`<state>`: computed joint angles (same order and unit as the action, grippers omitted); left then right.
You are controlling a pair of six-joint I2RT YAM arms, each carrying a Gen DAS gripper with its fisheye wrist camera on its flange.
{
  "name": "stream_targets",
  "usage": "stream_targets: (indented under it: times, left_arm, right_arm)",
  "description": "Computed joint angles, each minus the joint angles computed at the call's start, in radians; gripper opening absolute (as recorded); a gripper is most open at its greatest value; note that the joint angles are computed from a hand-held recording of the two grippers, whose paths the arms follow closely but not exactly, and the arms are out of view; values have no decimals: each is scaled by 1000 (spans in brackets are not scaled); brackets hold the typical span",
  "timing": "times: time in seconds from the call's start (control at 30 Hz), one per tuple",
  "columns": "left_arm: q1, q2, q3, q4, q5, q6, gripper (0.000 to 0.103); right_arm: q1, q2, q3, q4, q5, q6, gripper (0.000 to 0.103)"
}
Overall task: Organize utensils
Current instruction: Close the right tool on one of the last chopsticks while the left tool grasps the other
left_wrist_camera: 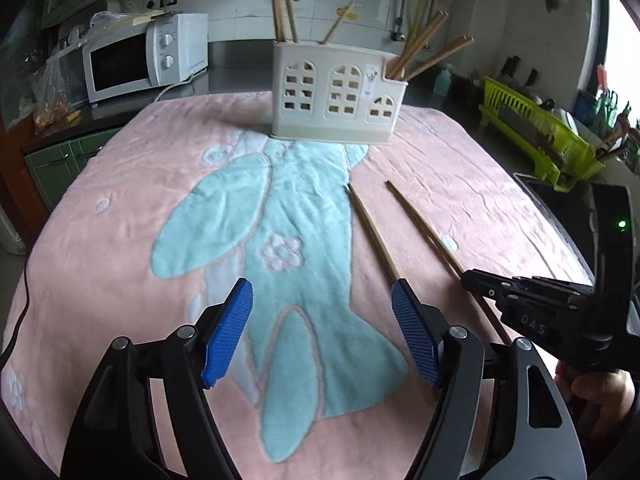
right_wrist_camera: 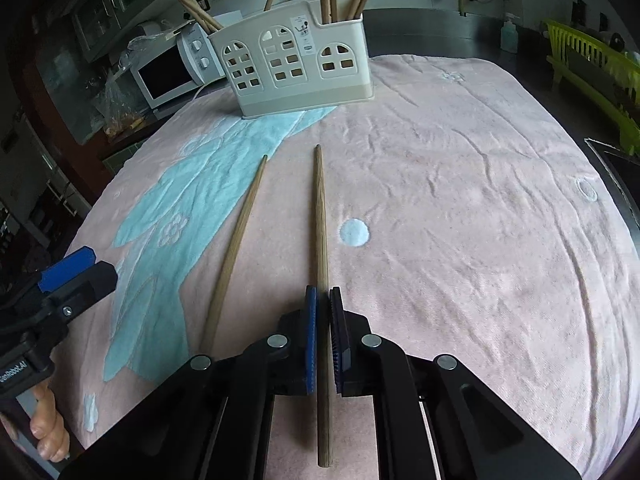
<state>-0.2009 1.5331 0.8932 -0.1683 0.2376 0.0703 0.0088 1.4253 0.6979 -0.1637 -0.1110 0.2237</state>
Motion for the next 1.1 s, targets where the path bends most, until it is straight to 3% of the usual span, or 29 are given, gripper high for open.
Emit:
stream_targets:
  times: [0.17,0.27,0.73,0.93,1.1]
  left_arm:
    - [-65,39,-4,10,-28,-46,47]
    - [-92,57,0,8,-28,-58,39]
    - [-157,156,65,-9,-7,-61,22]
    - [-176,176,72,-8,-49,-90,22]
    - [-219,171,65,0,-148,-100,16]
  right_arm:
    - [-41,-24,-28,5,-35,-20,6]
    - [-62,-39,-42,9,-54,-27,6]
    - [-94,-53,-69,29,-98,-29,6]
    - [-95,-55,-73,33,-102,-32,7]
    - [-88,-60,-76,31,-90,-33,7]
